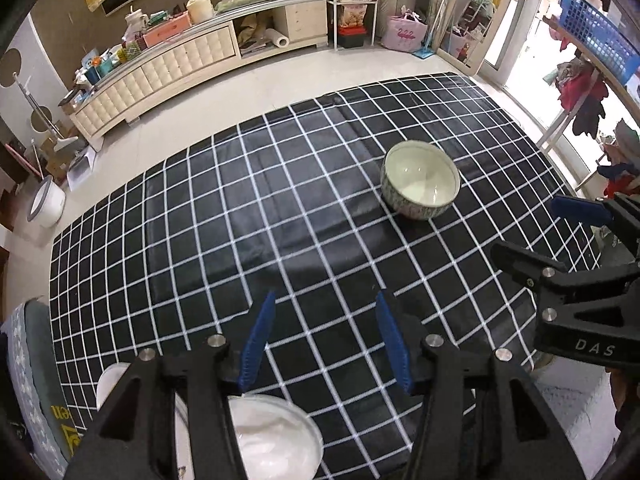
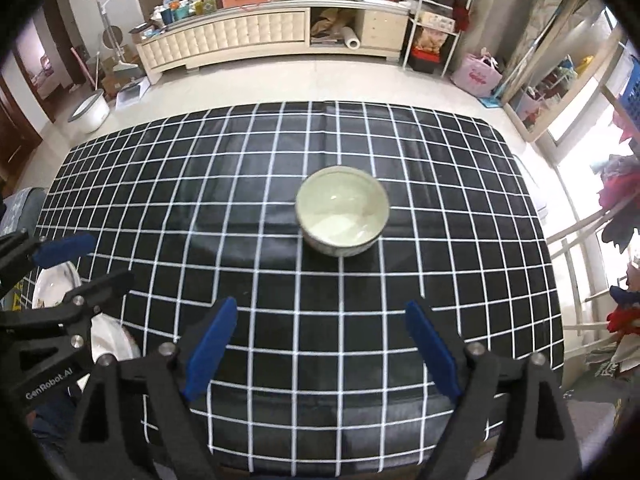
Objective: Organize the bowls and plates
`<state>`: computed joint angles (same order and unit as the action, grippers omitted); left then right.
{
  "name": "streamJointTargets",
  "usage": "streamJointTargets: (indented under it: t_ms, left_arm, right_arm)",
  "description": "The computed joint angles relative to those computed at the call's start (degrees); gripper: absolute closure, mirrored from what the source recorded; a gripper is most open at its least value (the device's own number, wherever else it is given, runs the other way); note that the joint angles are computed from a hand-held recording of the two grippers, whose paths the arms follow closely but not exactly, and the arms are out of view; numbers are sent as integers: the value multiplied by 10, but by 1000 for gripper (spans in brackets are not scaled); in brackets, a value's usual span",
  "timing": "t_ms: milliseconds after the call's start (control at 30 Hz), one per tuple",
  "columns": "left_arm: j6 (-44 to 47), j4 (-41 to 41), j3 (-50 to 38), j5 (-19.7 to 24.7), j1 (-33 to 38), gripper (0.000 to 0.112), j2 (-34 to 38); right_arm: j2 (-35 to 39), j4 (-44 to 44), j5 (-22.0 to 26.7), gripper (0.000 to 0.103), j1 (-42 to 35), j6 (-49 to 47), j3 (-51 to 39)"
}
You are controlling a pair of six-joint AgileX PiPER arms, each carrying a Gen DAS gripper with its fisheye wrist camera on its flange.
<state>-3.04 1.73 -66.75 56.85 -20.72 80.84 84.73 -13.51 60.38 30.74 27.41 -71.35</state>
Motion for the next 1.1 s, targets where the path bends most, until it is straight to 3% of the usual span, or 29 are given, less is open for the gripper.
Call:
streamJointTargets:
  t_ms: [400, 967, 1100]
  left_arm:
    - [-35, 26, -138, -9, -55, 62, 168]
    - [-38, 7, -300, -27, -51, 62, 375]
    - [-32, -2, -336, -18, -53, 73, 413]
  right_arm:
    - [79, 48, -38, 14, -122, -125, -40]
    - [205, 91, -99, 14, -190, -158, -83]
    - [219, 105, -112, 21, -194, -169, -81]
